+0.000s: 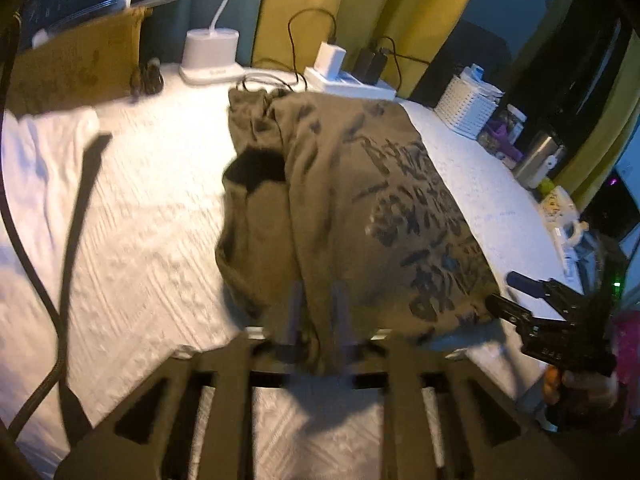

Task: Fold small clothes

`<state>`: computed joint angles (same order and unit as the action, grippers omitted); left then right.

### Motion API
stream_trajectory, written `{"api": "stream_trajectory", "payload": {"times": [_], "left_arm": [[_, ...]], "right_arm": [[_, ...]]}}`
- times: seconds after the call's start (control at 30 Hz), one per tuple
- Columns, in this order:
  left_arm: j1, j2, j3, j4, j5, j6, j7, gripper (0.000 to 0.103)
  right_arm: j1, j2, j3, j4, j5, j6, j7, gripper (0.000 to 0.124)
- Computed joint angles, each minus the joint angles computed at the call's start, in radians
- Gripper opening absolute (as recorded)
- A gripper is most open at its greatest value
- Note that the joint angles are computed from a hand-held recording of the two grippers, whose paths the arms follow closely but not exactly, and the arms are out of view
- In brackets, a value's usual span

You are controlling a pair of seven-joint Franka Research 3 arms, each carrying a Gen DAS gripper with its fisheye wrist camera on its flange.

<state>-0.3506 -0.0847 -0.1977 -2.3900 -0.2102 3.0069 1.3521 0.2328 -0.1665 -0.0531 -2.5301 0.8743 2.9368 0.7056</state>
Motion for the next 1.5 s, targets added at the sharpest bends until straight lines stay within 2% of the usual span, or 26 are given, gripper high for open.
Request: {"api": "stream_trajectory", "payload": {"times": [0.03,0.07,0.2,0.37,0.6,0.83,1.07,1.27,1.33,1.5], "left_arm": [[0.0,0.007,0.001,0.009,-0.003,0.011,-0.001,0.054],[-0.002,0.014,0.002,0.018,-0.013,0.019,0.005,0.055],[0.046,0.046,-0.024,0.066,0.151,0.009,-0.111,0.055],[0.074,0.094,-0.034,0.133,0.292,-0.028,-0.215,0.055],[0.094,0.166,-0.047,0.213,0.325,-0.04,-0.215,0.055],[0.101,0.263,-0.039,0.323,0.389,-0.08,-0.239,0.055],[0.116,0.34,-0.047,0.422,0.392,-0.134,-0.225,0.055],[0.094,0.403,-0.007,0.502,0.46,-0.204,-0.279,0.055],[0.099,0.415,-0.006,0.504,0.474,-0.19,-0.278,0.055],[0.131,0.416,-0.039,0.522,0.433,-0.222,-0.232,0.055]], "right_arm": [[-0.002,0.003,-0.003,0.008,0.0,-0.004,-0.002,0.07],[-0.004,0.008,-0.005,0.019,0.001,-0.008,-0.005,0.07],[-0.011,0.029,-0.004,0.058,0.004,-0.015,-0.018,0.07],[-0.029,0.078,0.004,0.13,0.013,-0.036,-0.041,0.07],[-0.06,0.152,0.033,0.221,0.023,-0.046,-0.063,0.07],[-0.093,0.242,0.064,0.315,-0.028,-0.063,-0.03,0.07],[-0.117,0.331,0.09,0.415,-0.099,-0.077,0.018,0.07],[-0.125,0.415,0.101,0.501,-0.192,-0.075,0.078,0.07],[-0.12,0.445,0.094,0.525,-0.243,-0.071,0.121,0.07],[-0.145,0.47,0.113,0.556,-0.271,-0.072,0.143,0.07]]}}
